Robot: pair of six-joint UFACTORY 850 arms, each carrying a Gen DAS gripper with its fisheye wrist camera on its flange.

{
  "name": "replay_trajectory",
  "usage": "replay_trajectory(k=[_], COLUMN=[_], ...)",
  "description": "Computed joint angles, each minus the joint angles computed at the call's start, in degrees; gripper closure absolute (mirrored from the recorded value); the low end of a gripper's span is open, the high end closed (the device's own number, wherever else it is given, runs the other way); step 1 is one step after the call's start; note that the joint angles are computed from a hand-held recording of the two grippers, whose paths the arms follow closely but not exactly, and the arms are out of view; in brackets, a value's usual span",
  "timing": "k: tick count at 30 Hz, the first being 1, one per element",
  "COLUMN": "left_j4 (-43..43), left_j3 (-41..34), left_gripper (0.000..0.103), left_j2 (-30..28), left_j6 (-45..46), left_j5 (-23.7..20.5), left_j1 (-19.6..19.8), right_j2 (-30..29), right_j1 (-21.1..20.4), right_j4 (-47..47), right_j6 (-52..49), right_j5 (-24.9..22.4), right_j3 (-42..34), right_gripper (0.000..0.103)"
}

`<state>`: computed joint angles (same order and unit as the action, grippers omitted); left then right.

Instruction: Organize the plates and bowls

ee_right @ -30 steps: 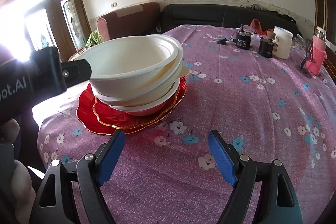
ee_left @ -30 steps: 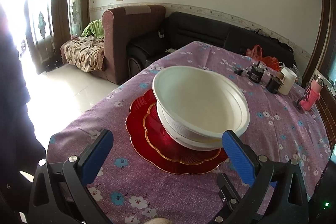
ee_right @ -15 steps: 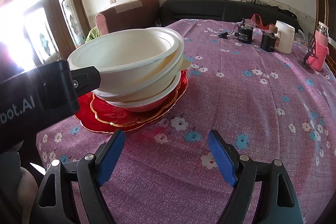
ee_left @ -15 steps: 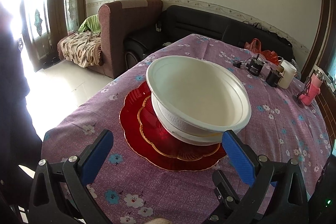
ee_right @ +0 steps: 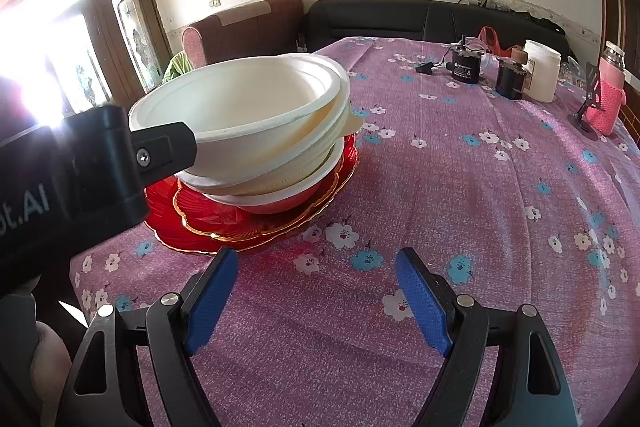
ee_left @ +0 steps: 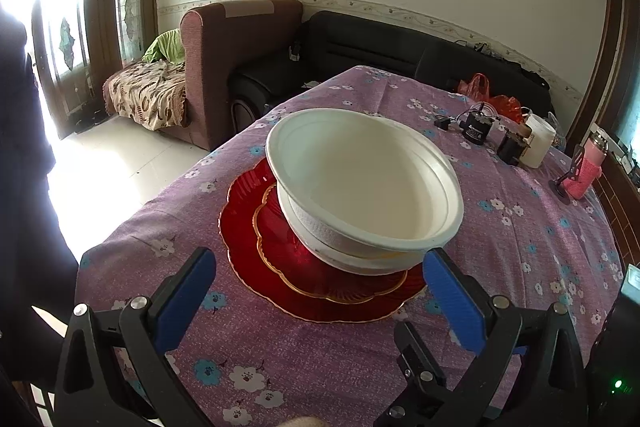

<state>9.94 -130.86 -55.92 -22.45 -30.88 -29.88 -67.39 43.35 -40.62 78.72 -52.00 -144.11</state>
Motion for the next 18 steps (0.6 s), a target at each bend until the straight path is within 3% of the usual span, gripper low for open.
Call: replay_trajectory(k=[10,18], left_j4=[-0.17,2.62], left_j3=[2.78,5.99], left_gripper=[0.0,0.0], left_j2=[1.81,3.75], left_j6=[1.66,0.87], left_j5=[0.73,1.37], left_j1=[-0.9,-2.26], right_j2=[5.12,11.37], right_j1=[0.01,0.02], right_j4=[-2.44,-5.37], right_j6=[6.57,15.39], right_j5=[0.62,3.76], right_j3=[9.03,19.73], right_gripper=[0.018,0.018])
